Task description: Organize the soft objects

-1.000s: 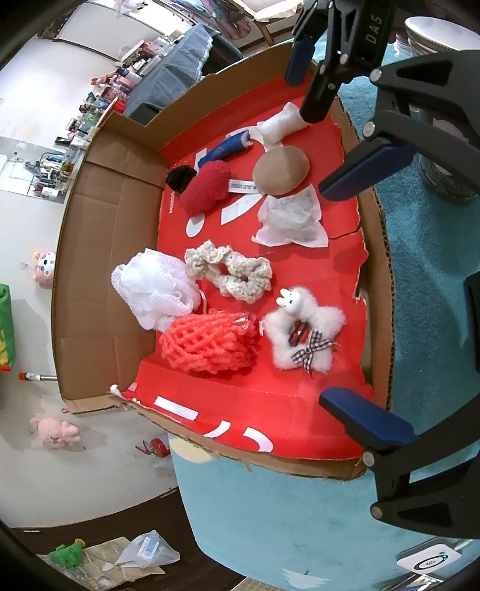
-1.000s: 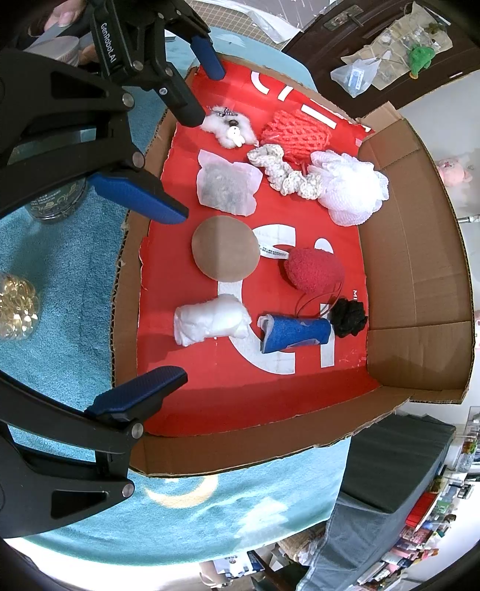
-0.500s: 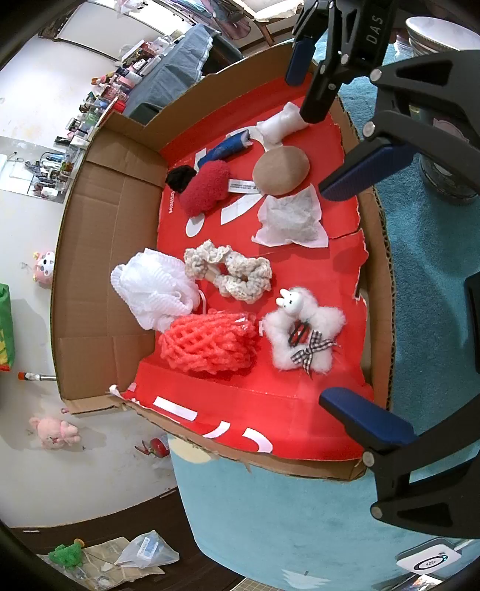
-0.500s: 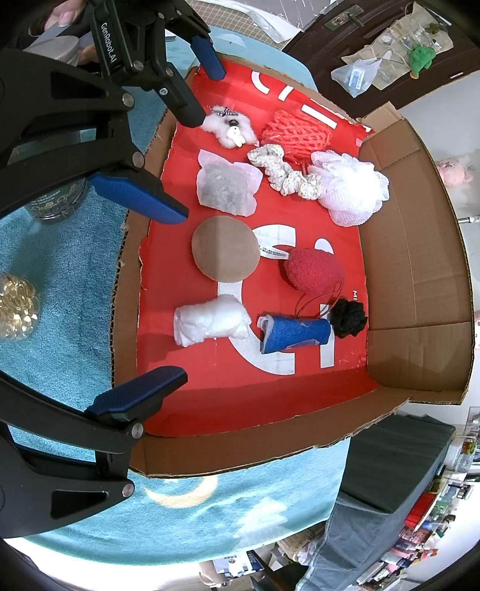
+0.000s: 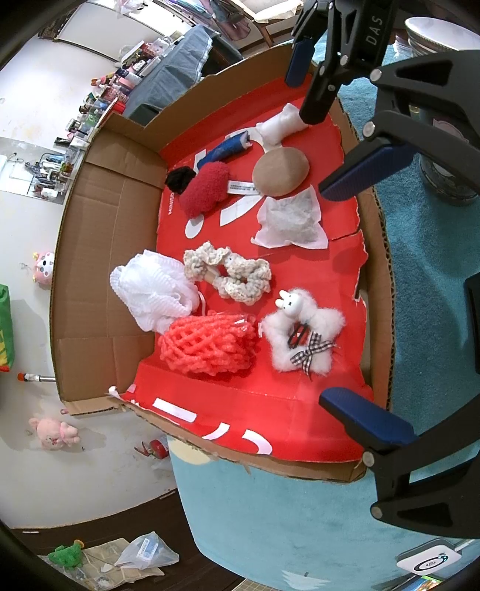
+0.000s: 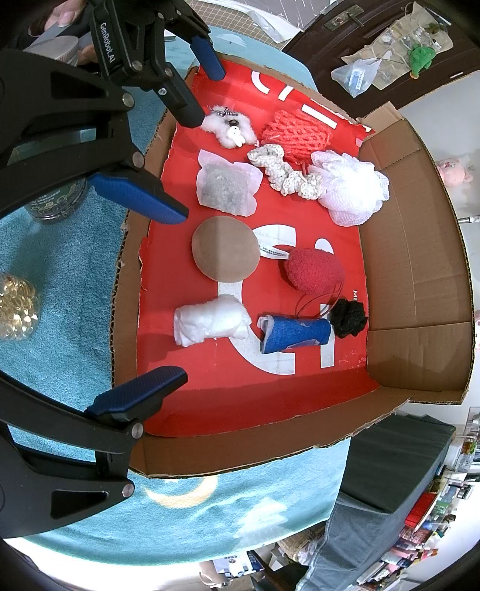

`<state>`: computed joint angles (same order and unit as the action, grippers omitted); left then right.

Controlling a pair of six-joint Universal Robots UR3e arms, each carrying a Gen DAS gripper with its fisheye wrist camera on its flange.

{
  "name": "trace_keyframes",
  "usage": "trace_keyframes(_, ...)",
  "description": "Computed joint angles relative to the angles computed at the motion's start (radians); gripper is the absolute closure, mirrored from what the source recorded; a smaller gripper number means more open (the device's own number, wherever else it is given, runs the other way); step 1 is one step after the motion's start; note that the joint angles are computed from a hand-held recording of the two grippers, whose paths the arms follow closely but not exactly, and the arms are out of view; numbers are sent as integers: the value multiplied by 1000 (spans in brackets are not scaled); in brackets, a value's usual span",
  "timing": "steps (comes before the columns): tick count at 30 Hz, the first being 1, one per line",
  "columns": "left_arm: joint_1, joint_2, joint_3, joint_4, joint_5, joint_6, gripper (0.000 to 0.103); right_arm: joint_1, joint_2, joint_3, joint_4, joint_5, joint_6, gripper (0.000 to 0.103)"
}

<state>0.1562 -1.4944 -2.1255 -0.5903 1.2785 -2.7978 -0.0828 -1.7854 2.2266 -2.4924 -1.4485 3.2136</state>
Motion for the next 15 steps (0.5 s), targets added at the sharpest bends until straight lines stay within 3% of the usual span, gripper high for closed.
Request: trace_keyframes(15, 1, -3, 5, -5, -3, 2, 0, 2, 2, -1, 0, 1, 1, 24)
